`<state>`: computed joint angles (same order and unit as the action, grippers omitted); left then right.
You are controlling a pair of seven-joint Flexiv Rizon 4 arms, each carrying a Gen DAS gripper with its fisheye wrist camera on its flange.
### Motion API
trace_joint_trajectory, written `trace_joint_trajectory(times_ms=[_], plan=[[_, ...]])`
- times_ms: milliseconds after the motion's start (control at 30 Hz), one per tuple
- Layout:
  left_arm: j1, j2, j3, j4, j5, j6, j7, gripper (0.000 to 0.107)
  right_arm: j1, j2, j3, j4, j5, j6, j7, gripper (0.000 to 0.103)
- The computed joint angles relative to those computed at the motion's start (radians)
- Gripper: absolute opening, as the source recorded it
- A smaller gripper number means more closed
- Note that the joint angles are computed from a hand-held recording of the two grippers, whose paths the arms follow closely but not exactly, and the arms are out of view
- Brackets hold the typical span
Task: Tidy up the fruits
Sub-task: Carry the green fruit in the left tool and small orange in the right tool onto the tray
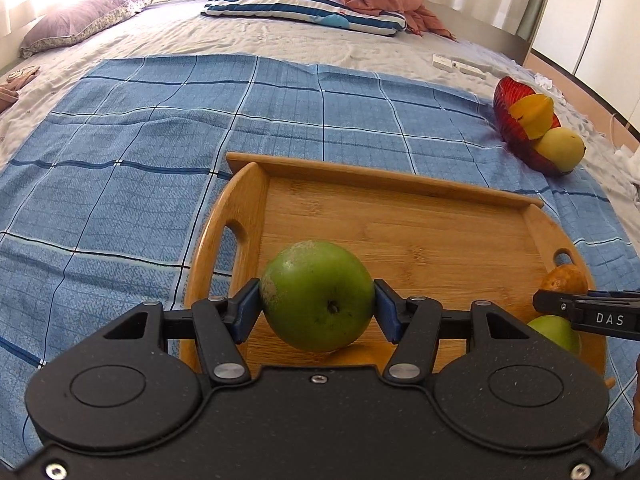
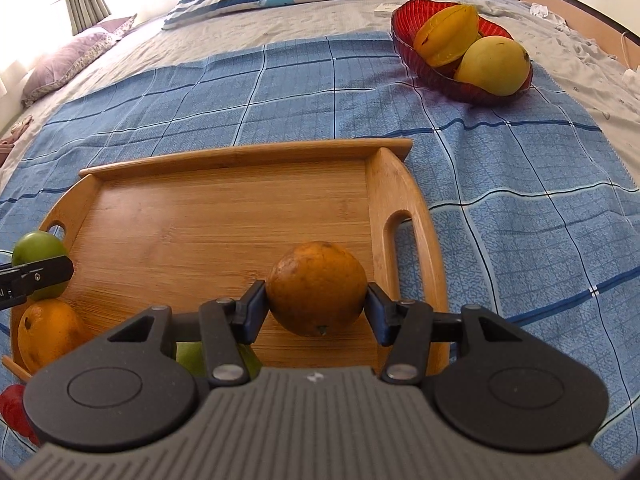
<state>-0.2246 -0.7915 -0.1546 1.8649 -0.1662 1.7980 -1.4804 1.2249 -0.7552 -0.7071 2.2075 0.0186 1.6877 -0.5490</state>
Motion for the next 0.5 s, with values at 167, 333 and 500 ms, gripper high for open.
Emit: trace_joint_trajectory(times_ms=[167,333,500], plan=[[-0.014,-0.009,0.013,-0.019,-0.009,-0.021,-0.001,0.056,-0.021,0.007,0.014,-0.010,-0.014,-0.016,0.005,0.056],[-0.027,-0.015,0.028,-0.035,-0.019,-0.056,0.000,0.056,-0.040,0.022,0.027,-0.017,-0.040,-0.042,0.021,0.056],[-0.054,-0.020,0.059,-0.047,-0.028,-0.070,-0.006,0.056,-0.059,0.036,0.037,-0.026,-0.082,-0.071,0.041,0.056]])
